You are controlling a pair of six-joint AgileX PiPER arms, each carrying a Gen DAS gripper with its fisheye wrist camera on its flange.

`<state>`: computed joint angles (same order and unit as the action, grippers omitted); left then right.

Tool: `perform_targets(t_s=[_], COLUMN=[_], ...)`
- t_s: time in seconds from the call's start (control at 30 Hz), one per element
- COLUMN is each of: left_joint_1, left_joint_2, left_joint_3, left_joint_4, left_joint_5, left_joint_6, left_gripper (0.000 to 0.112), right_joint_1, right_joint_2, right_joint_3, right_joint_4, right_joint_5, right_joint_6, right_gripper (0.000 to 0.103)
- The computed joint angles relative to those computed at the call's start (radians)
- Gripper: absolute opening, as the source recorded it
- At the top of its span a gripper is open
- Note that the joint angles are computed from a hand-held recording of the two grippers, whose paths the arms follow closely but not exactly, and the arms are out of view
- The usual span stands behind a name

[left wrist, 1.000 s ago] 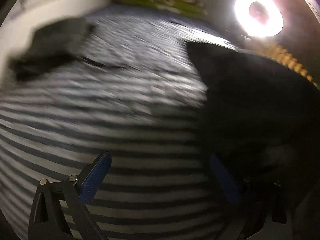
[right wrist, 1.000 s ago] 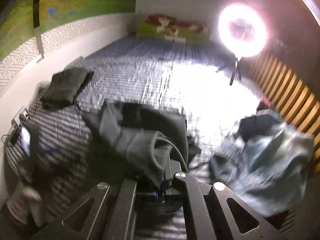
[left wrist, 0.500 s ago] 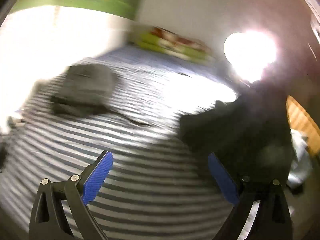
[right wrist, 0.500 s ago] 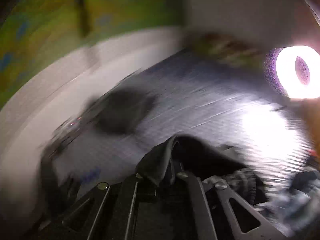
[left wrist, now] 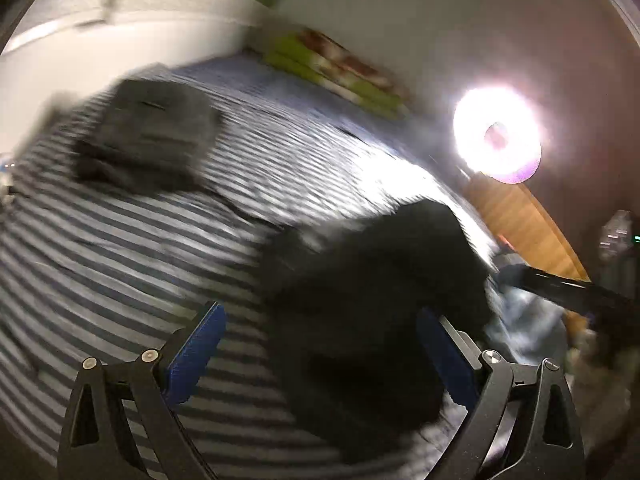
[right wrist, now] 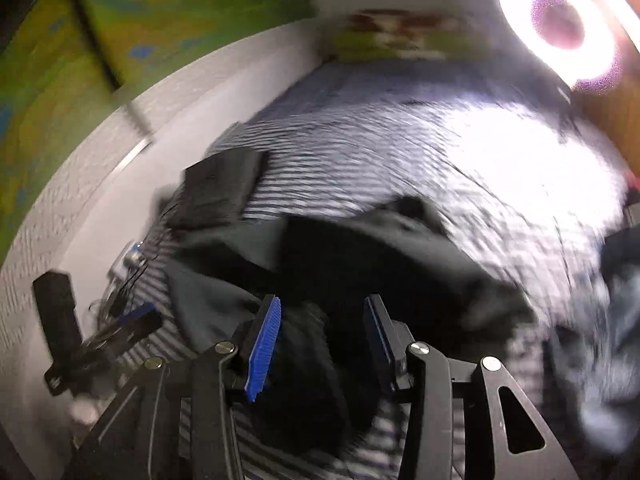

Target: Organize objects

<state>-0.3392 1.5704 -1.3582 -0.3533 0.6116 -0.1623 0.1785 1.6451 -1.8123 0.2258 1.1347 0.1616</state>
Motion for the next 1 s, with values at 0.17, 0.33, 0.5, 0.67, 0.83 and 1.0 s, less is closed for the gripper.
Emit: perform_targets(t_s=[0.17, 0.33, 0.5, 0.67, 0.83, 1.0], left_joint_1=[-0.212, -0.426, -0.514, -0.376, -0.277, -0.078], left_joint_2=[0.035, 0.228, 0.574, 0.508, 0.195, -0.083], left_joint_3=[-0.03, -0.241, -0.678, -0.616, -0.369, -0.19], left_joint_4=[0.173, 0.461, 0.733, 0.514, 0.602, 0.574], left_joint_5=[-0.01, 0.089, 0.409, 0.379, 0.35, 0.406], left_joint_6=[-0.182, -0.463, -0.627, -0.605, -0.679, -0.649], left_gripper=[0.099, 0.102, 0.099, 0.026, 0.013, 0.016], right_joint_1=[-0.154, -0.267, -0.324, -0.36, -0.488, -0.553], right_joint_2=[-0.167, -0.268, -0.298, -0.376, -0.431, -0.494], right_joint_3=[0.405, 0.668, 0.744, 0.79, 0.821, 0.824], right_joint_4=[-0.03, 0.05, 0.144, 0.151, 0.247, 0.329], right_joint_5=[-0.153, -0.275, -0.292, -0.294, -0.257, -0.193], right_joint_6=[-0.042, -0.116, -0.204, -0.276, -0.387, -0.456], right_gripper=[0.04, 0.04, 0.04, 0.04, 0.04, 0.04])
